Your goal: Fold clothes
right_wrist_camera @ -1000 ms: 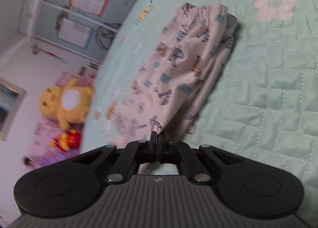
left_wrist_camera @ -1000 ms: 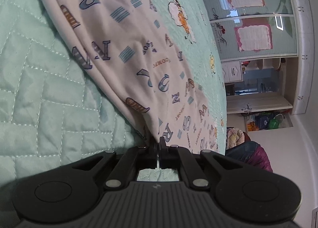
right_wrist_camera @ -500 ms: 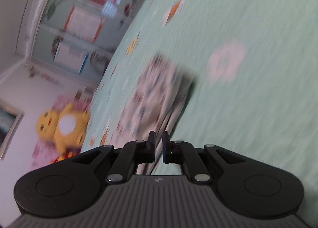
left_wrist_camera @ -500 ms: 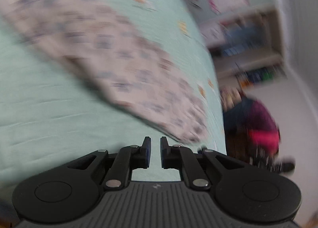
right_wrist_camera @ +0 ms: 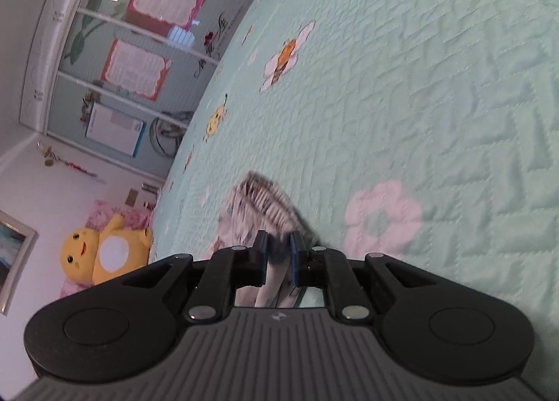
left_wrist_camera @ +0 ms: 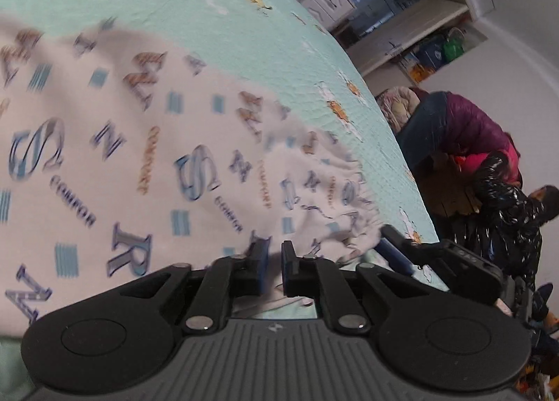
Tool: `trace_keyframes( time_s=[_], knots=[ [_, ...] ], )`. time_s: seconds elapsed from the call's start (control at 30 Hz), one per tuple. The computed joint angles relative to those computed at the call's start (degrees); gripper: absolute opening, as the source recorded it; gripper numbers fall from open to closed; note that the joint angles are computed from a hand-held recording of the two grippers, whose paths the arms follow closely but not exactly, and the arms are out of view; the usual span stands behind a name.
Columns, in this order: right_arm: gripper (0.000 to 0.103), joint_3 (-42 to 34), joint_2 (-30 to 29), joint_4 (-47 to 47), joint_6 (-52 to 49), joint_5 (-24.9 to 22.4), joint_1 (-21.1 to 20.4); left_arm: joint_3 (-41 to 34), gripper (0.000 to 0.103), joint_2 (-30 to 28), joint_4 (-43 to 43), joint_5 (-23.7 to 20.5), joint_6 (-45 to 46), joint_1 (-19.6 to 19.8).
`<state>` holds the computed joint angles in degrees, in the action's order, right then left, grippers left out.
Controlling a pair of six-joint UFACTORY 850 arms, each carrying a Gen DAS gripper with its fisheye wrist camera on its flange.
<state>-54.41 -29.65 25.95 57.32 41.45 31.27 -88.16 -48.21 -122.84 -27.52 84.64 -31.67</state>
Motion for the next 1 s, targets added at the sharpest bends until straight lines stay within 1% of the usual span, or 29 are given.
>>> trace_keyframes(
  time_s=[0.03,0.07,0.13,0.17,0.2,0.23,0.27,0.33,0.37,0.43,0.5,0.53,0.57,0.6,0.67,0.7,0.73,0.77,0.9,0.93,1.0],
  knots=[
    [0.017,0.5,0.2,0.6,-0.1,0.4,0.0,0.2,0.006,-0.2,-0.6,-0.1,0.3,0.0],
    [0.026,1.0,0.5,0.9,0.1,-0.1,-0.2,0.1,0.006,-0.3,-0.3,-0.1,-0.1,0.1],
    [0.03,1.4,0.4,-2.3,3.6,-0.5,-1.0,-0.3,0.006,-0.6,0.8,-0.2,-1.5,0.3],
    [0.03,1.6,0.2,-4.8,6.2,-0.5,-1.3,-0.5,0.006,-0.7,1.2,-0.1,-2.0,0.4],
    [0.031,1.1,0.0,-5.7,6.6,-1.1,-1.4,-0.4,0.006,-0.7,1.3,-0.3,-2.0,0.5],
    [0.034,0.6,-0.2,-6.5,6.8,-1.8,-1.5,-0.3,0.006,-0.7,1.3,-0.4,-2.0,0.5],
    [0.041,0.1,-0.3,-7.2,7.0,-2.5,-1.6,-0.1,0.006,-0.6,1.4,-0.6,-2.0,0.6],
    [0.046,-1.3,-0.9,-7.9,6.1,-4.0,-1.6,0.0,0.005,-0.6,1.7,-0.9,-2.4,0.8],
    [0.051,-1.9,-1.1,-8.2,5.6,-4.7,-1.7,-0.1,0.005,-0.7,2.1,-1.3,-3.0,0.9],
    [0.056,-3.1,-1.7,-9.5,4.9,-5.4,-1.8,-0.3,0.004,-1.0,2.6,-1.8,-4.0,1.1],
    [0.057,-4.2,-2.4,-10.1,4.3,-5.9,-1.8,-0.4,0.004,-1.2,2.9,-2.2,-4.6,1.3],
    [0.057,-4.3,-2.8,-10.9,4.9,-4.9,-1.9,-0.4,0.004,-1.2,3.1,-2.1,-4.7,1.3],
    [0.055,-4.3,-3.1,-11.6,5.6,-3.8,-1.9,-0.5,0.004,-1.3,3.2,-2.1,-4.8,1.3],
    [0.051,-4.4,-3.5,-12.4,6.4,-2.7,-2.0,-0.7,0.004,-1.3,3.5,-2.0,-5.2,1.2],
    [0.009,-3.5,-4.4,-16.3,12.8,0.8,-2.5,-0.7,0.004,-1.2,4.4,-2.0,-6.0,1.3],
    [0.008,-2.5,-4.5,-15.6,14.4,2.9,-2.4,-0.8,0.004,-1.2,4.9,-1.9,-6.2,1.3],
    [0.008,-1.2,-3.8,-12.9,13.5,4.2,-2.1,-0.9,0.004,-1.3,5.5,-2.0,-6.2,1.3],
    [0.008,-0.3,-3.0,-10.3,10.5,4.4,-1.8,-1.0,0.004,-1.3,5.5,-1.8,-5.8,1.3],
    [0.007,-1.2,-3.8,-11.0,8.4,2.5,-2.2,-1.3,0.004,-1.3,6.1,-1.2,-5.3,1.1],
    [0.008,-1.7,-3.7,-11.4,6.8,1.3,-2.4,-1.4,0.004,-1.3,6.5,-1.1,-5.5,1.0],
    [0.008,-2.2,-3.6,-12.3,6.8,-0.4,-2.7,-0.9,0.004,-0.7,6.0,-0.1,-4.2,0.6]
  ],
)
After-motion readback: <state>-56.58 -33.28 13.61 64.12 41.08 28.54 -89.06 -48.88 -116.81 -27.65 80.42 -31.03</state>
